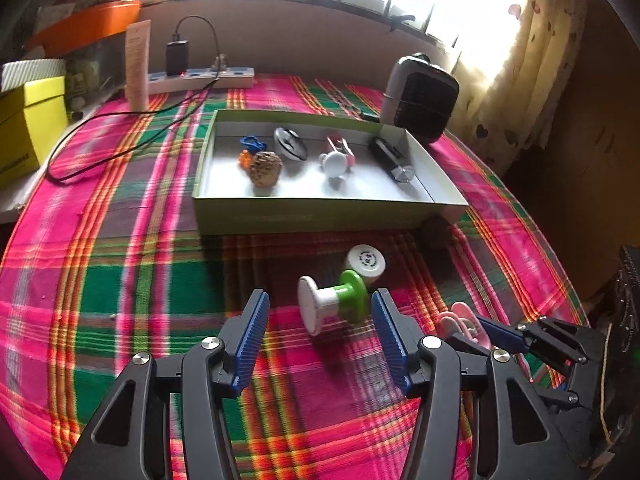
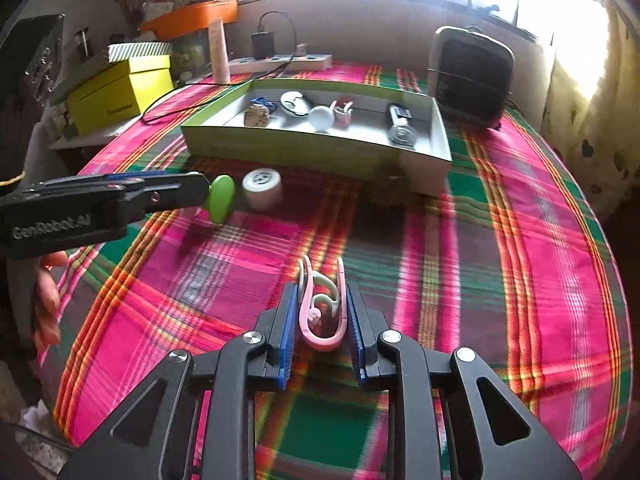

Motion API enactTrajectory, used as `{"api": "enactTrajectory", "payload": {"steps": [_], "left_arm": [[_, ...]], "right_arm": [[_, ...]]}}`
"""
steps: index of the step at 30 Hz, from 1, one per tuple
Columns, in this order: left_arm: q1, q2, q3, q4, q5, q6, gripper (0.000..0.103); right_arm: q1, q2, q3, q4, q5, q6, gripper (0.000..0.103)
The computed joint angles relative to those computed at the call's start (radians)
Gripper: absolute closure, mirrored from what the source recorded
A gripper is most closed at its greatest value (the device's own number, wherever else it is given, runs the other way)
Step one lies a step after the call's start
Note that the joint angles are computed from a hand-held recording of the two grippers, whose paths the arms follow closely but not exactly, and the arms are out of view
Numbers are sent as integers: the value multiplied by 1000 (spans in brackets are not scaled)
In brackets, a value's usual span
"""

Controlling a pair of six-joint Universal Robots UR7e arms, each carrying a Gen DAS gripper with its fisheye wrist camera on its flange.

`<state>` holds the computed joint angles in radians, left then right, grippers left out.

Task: Organize objects
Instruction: 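Grasp the pink hook with the right gripper while the left gripper grasps the white-and-green spool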

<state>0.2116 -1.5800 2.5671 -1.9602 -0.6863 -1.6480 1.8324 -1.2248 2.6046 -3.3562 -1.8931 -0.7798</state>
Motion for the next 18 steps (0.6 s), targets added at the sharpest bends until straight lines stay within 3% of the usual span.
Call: {"api": "enactTrajectory", "payload": {"steps": [7, 18], "left_arm": [[42, 74, -20, -78, 4, 58, 50], [83, 108, -37, -68, 9, 42, 50]], "right_arm": [[-19, -4, 3, -12, 18, -7, 79], [-27, -4, 4, -16, 29, -18, 79]]}}
